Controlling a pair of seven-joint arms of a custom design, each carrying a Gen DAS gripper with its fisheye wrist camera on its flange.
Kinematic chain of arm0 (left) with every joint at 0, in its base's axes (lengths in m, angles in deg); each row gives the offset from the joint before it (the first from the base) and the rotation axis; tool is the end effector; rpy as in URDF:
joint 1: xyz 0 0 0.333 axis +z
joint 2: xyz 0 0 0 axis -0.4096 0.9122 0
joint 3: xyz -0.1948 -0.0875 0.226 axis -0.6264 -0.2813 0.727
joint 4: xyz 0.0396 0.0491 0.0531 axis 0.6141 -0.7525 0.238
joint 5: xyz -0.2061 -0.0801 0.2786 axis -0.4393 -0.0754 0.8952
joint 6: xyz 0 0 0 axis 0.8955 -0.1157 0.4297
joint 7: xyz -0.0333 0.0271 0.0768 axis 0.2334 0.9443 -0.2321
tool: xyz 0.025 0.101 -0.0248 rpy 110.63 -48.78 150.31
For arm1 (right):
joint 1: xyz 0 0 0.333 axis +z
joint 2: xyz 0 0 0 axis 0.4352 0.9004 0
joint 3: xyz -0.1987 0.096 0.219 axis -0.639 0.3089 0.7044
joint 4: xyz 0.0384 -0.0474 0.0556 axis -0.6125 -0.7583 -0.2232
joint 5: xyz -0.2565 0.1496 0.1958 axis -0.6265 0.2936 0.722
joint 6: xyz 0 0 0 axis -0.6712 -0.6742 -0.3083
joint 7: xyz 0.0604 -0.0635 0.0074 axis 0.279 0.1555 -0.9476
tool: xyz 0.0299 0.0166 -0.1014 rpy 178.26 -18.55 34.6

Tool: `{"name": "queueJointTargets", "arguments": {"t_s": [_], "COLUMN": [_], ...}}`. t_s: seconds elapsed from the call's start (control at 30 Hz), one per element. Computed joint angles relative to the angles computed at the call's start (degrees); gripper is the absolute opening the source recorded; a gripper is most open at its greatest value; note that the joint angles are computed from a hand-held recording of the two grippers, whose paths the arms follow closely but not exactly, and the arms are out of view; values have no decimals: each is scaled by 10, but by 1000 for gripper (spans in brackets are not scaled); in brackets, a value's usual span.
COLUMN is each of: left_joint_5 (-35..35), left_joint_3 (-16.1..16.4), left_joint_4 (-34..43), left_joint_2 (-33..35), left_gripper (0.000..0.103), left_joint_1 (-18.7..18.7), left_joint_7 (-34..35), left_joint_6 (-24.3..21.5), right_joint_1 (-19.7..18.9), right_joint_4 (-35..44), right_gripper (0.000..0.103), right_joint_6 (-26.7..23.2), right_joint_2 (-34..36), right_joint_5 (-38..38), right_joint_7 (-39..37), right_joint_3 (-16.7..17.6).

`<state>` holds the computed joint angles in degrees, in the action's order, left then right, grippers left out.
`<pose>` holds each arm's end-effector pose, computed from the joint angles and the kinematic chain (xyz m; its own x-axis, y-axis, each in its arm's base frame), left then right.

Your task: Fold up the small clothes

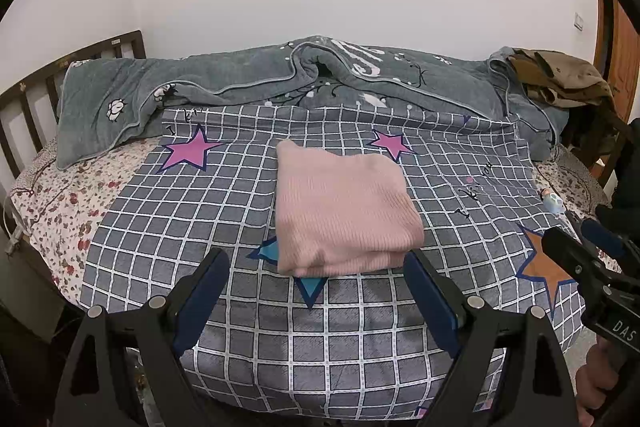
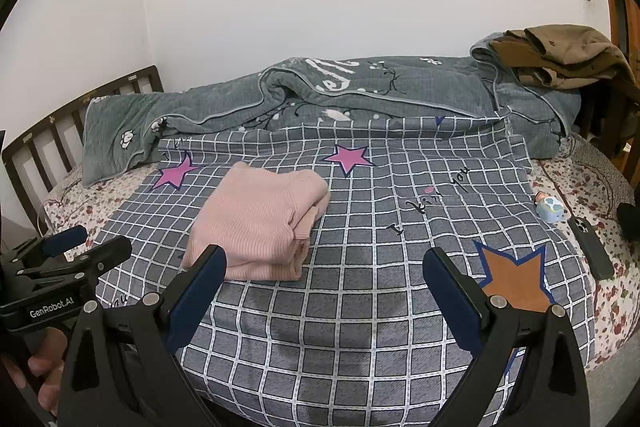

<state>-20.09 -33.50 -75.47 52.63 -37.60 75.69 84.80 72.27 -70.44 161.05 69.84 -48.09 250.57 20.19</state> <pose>0.5583 -0.2782 0.6232 -0.2401 -0.9703 0.0280 -0.6133 0.1293 -0.7792 0.4837 0.4905 0.5877 -0.1265 -0.9867 -0.1017 -0.5184 0.1531 -0.8413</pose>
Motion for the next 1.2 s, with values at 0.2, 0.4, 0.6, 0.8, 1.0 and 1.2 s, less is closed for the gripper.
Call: {"name": "queueJointTargets", "arguments": {"t_s": [0.2,0.4,0.6,0.8,1.0,1.2], "left_joint_5": [0,1,3,1,2,1], "left_joint_3": [0,0,0,-1,0,0], "left_joint_4": [-1,-2,-1,0,-1,-2], "left_joint_2": [-1,-3,-3,-4,-4,-5], "left_gripper": [89,89,89,89,89,89], "left_joint_1": [0,0,-1,-1,-1,-1], "left_joint_7": [0,-2,-3,-1,-2,-2], "left_joint_6": [-1,1,0,-1,-1,0], "right_joint_1": [0,0,0,0,2,2], "right_joint_4": [-1,-3,-4,-4,-1,-2], "right_gripper": [97,97,97,97,97,97], "right_joint_6": [0,2,1,0,-4,-3], "right_joint_2": [-1,-3,-4,-4,-3,-4], "right_joint_5": [-1,-2,-3,-3,-4,-4], "right_joint_7": [1,4,7,6,6,7], "right_joint_3": [0,0,1,2,2,2]}}
